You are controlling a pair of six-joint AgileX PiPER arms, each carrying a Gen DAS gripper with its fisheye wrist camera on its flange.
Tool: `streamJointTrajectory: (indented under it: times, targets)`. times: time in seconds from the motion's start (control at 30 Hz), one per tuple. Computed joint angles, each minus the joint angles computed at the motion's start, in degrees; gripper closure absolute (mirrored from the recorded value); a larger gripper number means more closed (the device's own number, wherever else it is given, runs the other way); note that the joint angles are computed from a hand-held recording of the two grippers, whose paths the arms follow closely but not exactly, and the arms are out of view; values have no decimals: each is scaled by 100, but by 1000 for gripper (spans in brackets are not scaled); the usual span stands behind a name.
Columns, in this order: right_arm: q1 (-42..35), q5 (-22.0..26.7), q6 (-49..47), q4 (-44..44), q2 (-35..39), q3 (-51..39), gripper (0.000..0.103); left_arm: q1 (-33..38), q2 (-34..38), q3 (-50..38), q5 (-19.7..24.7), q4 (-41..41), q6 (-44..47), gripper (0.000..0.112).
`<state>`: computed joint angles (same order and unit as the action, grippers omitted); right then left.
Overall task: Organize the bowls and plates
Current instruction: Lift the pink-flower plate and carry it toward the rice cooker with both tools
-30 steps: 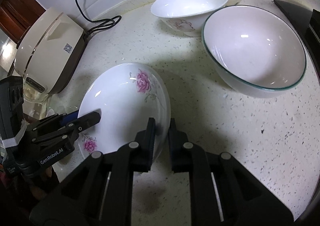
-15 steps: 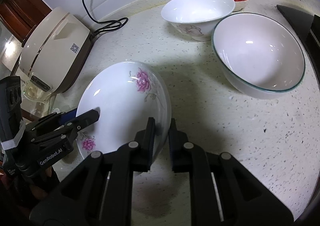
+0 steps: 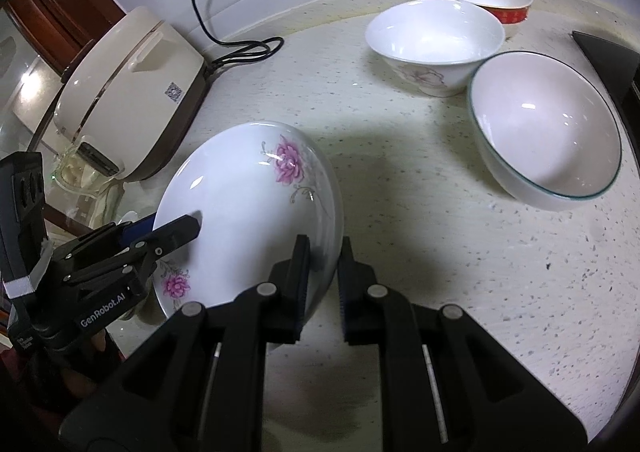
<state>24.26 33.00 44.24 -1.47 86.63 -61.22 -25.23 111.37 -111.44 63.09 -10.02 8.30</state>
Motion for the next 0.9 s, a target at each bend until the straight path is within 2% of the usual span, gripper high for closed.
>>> streamJointTrajectory:
  times: [0.57, 0.9]
  targets:
    - [509, 202, -369, 192, 740, -1065, 87, 650, -779, 1049, -453, -24, -43, 83]
    - [802, 537, -834, 375, 1439, -2071, 87, 1254, -1162, 1593, -629, -147, -5, 83]
